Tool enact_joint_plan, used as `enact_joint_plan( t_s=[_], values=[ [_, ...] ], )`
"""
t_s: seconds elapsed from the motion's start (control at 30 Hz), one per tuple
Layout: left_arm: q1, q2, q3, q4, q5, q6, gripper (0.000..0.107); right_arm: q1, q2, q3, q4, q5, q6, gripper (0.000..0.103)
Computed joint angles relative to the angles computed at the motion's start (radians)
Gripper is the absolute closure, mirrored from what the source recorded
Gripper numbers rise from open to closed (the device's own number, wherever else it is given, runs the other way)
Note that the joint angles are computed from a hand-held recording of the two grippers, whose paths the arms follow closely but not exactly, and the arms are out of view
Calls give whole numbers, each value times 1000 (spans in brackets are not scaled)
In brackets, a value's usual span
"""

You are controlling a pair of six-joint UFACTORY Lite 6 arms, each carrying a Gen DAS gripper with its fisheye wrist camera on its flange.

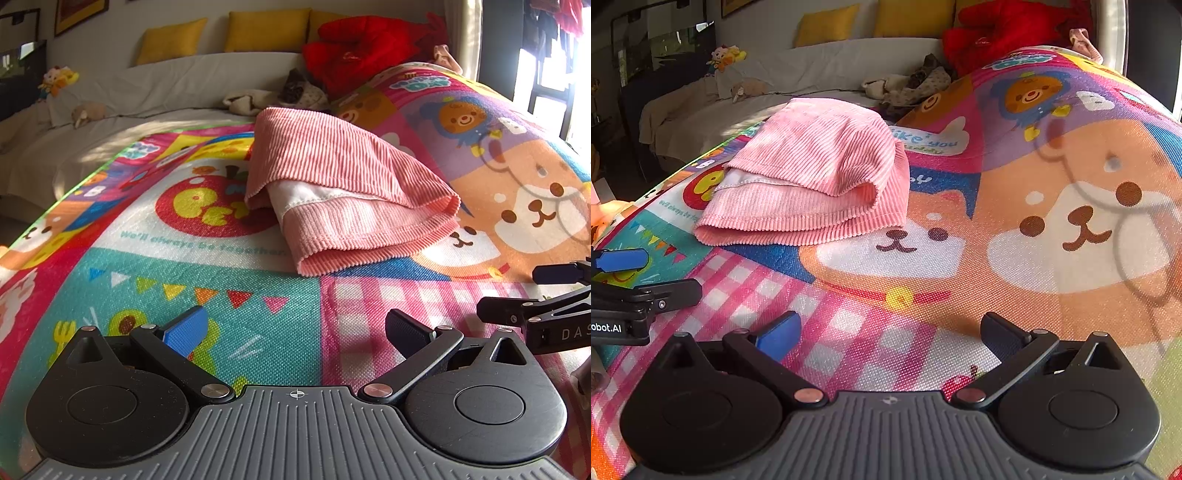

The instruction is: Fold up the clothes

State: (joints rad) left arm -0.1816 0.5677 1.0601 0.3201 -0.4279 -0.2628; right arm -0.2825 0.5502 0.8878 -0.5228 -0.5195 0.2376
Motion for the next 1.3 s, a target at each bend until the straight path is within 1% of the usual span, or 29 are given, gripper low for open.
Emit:
enact_joint_plan(
  t_s=[0.47,0.63,0.8,1.3],
  values=[
    [2,2,3,3,2,-1,4,15,-5,-2,46,12,-26,0],
    [5,1,4,16,2,-15,4,-7,15,21,-33,-3,9,0],
    [-3,1,3,-15,7,14,4,3,15,5,19,-25,-27,0],
    [-6,0,4,-27,12,29,4,13,13,-15,71,-52,-68,0]
  ],
)
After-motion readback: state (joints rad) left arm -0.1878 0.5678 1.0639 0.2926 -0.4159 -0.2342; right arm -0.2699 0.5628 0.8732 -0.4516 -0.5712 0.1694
